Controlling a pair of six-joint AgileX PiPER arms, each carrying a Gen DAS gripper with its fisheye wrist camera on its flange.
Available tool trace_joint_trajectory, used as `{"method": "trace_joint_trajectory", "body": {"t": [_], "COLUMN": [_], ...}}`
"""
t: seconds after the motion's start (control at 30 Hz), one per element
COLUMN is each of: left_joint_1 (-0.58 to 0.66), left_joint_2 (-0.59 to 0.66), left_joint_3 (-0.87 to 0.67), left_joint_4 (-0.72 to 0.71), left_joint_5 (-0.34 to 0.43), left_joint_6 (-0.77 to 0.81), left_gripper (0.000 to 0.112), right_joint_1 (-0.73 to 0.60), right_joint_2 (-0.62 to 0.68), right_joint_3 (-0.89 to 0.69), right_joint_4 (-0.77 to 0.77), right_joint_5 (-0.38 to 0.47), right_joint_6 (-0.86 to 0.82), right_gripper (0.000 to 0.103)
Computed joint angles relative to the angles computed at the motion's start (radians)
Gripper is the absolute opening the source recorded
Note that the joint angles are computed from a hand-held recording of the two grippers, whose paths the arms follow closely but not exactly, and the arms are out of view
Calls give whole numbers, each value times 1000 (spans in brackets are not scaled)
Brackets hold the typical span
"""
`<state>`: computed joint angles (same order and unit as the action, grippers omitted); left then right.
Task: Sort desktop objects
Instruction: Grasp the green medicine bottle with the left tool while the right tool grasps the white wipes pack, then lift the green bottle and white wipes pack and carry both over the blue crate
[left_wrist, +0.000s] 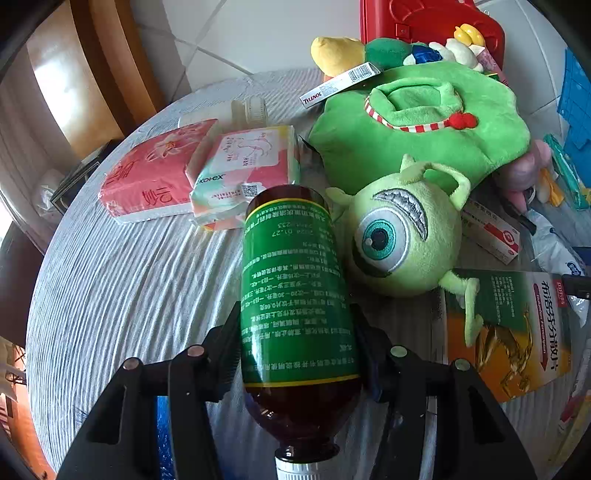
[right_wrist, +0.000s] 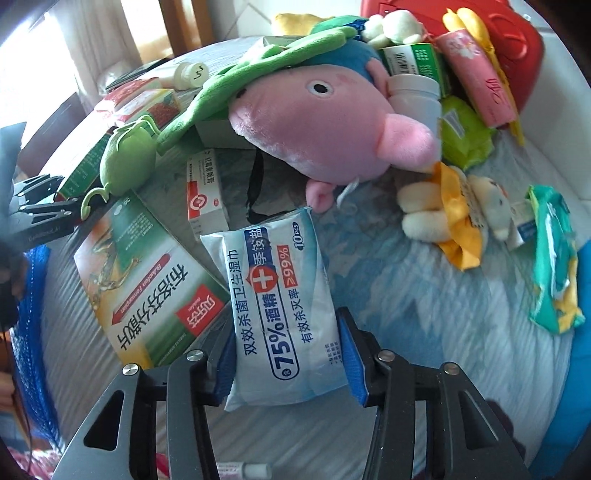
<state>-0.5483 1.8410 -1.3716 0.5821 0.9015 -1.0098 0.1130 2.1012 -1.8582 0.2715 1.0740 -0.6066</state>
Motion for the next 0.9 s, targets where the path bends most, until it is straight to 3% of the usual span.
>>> {"method": "trace_joint_trajectory", "body": {"t": [0.2,0.5,0.9], "left_joint_1": [-29,-104,-210], "left_joint_2": [-61,-122,-170], "left_joint_3": [44,14,-187], "left_joint_4": [45,139,225], "left_joint_5": [11,112,266], "left_joint_6": [-78,-118,-18], "left_gripper": [52,52,52], "right_joint_1": [-25,3,18], "right_joint_2": [-49,-216,-443], "right_joint_3": [34,186,220], "right_joint_4": [18,58,72], "right_joint_5": [-17,-96,-84], "right_joint_6": [18,114,267], "right_gripper": [47,47,47]}}
